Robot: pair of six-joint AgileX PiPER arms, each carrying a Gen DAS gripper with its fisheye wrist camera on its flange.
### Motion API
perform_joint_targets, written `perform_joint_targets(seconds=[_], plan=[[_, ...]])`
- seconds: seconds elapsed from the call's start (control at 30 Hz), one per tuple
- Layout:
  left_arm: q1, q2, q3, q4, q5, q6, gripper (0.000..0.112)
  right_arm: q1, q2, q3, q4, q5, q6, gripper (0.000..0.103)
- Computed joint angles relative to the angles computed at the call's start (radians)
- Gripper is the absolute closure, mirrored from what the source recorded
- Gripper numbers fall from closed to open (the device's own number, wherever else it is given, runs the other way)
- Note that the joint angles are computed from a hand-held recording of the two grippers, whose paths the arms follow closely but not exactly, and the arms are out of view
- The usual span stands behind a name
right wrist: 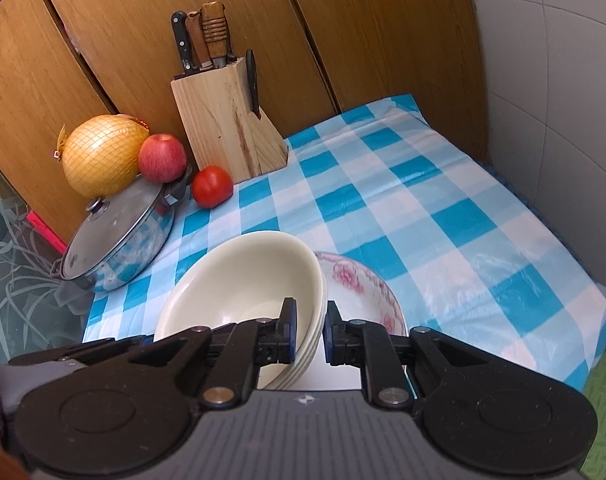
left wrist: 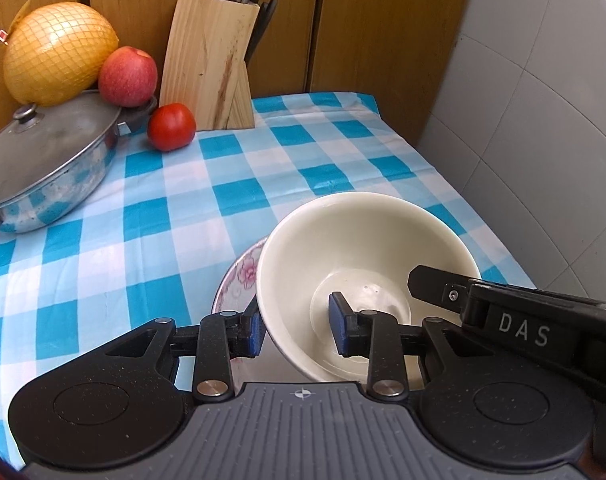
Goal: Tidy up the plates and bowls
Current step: 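Lower the nested cream bowls into the pink floral deep dish with both tools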
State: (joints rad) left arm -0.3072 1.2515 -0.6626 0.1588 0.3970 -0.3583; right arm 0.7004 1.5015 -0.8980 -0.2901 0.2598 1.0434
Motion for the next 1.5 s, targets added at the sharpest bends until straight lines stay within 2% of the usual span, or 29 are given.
perform_joint_targets(seconds=[0.2,0.53,0.87,1.33,1.5], plan=[[-0.024,-0.030,0.026,-0.010,0.020,0.014,0.072,0.024,-0.036,0.044,-0.052,0.007,0.083,0.089],[-0.043,-0.049,0.050,0.009,0.030,0.000,0.072,0.046,-0.050,0.066,-0.080,0.011,0.126,0.088],[-0.049,-0.001,0.036,0.038,0.027,-0.032,0.072,0.026,-0.007,0.052,0.004,0.007,0.040,0.088],[-0.041,-0.012,0.035,0.025,0.026,-0.015,0.072,0.027,-0.014,0.037,0.002,0.017,0.033,0.088],[-0.031,0.023,0.019,0.013,0.025,-0.012,0.073,0.016,0.018,0.017,0.047,0.019,-0.010,0.088]])
